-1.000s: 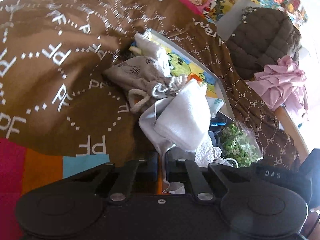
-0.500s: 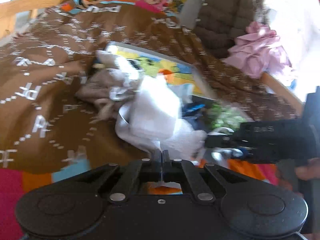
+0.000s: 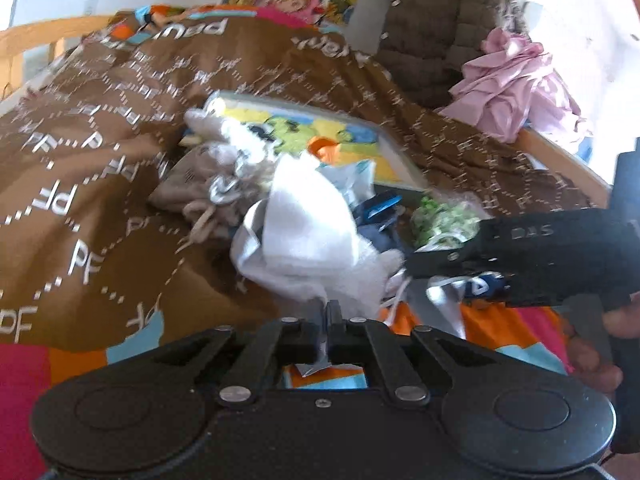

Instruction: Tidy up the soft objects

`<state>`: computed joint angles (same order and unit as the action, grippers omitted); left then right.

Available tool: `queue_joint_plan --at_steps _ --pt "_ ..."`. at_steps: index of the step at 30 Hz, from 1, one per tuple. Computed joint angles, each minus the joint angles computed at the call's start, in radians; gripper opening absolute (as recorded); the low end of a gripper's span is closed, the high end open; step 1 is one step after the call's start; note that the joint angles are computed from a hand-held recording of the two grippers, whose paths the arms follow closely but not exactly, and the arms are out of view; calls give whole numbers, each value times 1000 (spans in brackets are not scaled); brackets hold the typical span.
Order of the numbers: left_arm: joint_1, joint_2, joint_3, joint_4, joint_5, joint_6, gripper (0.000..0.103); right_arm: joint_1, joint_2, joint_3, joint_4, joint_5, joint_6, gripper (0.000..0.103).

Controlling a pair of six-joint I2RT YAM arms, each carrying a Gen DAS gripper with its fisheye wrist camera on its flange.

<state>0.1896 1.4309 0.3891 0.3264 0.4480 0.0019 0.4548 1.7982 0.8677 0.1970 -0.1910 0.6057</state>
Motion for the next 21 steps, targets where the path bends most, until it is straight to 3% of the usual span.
queue_joint_plan --at_steps 2,5,9,12,15,17,21 --pt "13 22 19 -25 0 -28 15 0 4 3 2 -6 -1 52" --pt "40 55 35 -23 30 -74 19 2 10 10 0 -12 -3 52" --pt "54 82 33 33 76 -108 44 8 8 11 7 -5 -10 52" --pt "36 93 35 62 71 -96 53 10 7 11 12 -2 -10 52" --pt "7 114 57 31 20 -61 51 11 4 8 15 1 -15 52" --pt "-8 135 80 -6 -16 -33 43 13 1 6 17 8 -22 52" --pt "22 150 86 0 32 -36 20 16 -2 1 25 16 -33 52"
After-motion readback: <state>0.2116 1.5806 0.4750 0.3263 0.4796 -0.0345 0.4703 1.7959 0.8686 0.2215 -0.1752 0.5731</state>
